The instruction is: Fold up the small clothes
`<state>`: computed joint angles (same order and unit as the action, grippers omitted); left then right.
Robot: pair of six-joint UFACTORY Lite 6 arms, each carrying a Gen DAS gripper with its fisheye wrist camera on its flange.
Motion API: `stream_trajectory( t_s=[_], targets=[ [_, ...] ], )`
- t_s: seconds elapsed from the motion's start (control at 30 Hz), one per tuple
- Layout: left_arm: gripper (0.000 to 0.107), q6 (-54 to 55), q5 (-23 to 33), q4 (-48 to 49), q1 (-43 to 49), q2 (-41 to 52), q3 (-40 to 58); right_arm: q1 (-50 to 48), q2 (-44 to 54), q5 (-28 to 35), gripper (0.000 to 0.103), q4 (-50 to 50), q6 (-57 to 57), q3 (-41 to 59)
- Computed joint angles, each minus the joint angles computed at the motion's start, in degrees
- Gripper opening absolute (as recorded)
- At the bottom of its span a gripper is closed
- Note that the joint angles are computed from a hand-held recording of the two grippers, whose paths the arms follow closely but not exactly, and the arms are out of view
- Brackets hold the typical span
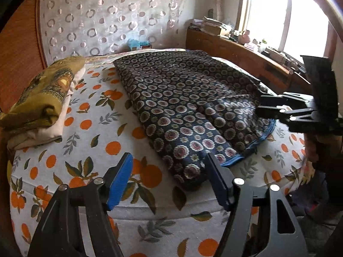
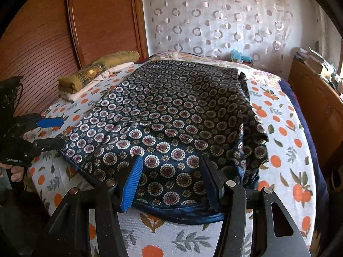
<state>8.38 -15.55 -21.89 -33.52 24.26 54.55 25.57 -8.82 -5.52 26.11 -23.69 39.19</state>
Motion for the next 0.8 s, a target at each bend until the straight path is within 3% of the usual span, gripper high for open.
stream_trajectory(
  t_s=[0.13, 0.37, 0.57, 0.7, 0.77, 0.8],
  targets=[
    [0.057, -1.2, 0.6, 1.2, -0.6, 0.3, 0.5, 0.2, 1.3, -0.4, 0.057, -0.4, 0.4, 0.0],
    [0.056, 0.2, 1.6, -0.5, -1.0, 1.7, 1.9, -0.5, 3.0, -0.8, 0.057, -9.9, 9.8, 0.3],
    [0.056, -3.7, 2.9, 3.4, -0.6, 3.0, 3.2, -0.9, 5.3, 0.5, 0.057, -11.2, 11.1, 2.3],
    [0.043, -15.9, 3.3, 15.8, -0.2, 3.5, 3.5, -1.0, 5.9, 0.6, 0.057, -10.3, 10.1, 2.8],
    [0.032, -21.2, 3.4, 21.3, 0.0, 3.7, 3.8, -0.8, 6.2, 0.4, 0.058, -7.8, 7.4, 3.0],
    [0.021, -24.2, 3.5, 24.4, 0.1, 3.7, 3.9, -0.7, 6.4, 0.3, 0.058, -6.3, 5.9, 3.1]
  ],
)
